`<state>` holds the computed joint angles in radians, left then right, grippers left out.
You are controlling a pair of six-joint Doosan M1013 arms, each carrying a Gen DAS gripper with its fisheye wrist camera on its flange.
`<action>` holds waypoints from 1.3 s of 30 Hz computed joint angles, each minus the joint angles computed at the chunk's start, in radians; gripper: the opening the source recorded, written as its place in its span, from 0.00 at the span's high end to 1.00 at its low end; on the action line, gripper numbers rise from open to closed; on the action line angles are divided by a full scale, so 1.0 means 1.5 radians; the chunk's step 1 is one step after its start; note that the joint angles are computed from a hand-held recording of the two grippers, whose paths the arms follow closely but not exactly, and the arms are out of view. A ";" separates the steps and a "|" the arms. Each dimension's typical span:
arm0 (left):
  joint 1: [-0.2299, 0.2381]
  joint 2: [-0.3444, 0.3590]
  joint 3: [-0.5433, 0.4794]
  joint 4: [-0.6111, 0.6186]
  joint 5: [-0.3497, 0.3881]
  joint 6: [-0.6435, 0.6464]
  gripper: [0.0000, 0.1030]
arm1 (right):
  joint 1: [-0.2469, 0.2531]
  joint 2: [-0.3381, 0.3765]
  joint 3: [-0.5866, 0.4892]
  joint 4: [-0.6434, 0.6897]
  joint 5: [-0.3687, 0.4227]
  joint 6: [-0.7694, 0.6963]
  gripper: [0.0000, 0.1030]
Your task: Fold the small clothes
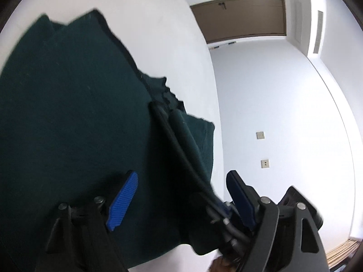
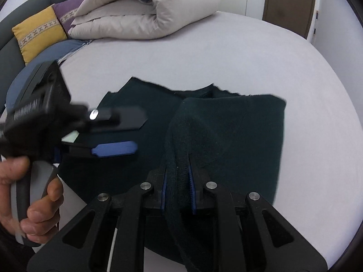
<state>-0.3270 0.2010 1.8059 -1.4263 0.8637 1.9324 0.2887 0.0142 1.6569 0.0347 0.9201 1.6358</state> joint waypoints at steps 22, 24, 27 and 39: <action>-0.019 0.059 -0.084 0.113 0.081 -0.085 0.88 | 0.004 -0.058 0.073 0.111 -0.046 -0.082 0.60; -0.013 0.053 -0.082 0.115 0.083 -0.078 0.88 | -0.008 -0.085 0.094 0.159 -0.060 -0.111 0.57; 0.001 0.043 -0.082 0.125 0.089 -0.075 0.88 | -0.046 -0.127 0.128 0.263 -0.083 -0.165 0.52; 0.067 0.026 -0.100 0.222 0.109 -0.094 0.89 | -0.081 -0.135 0.167 0.229 -0.118 -0.067 0.50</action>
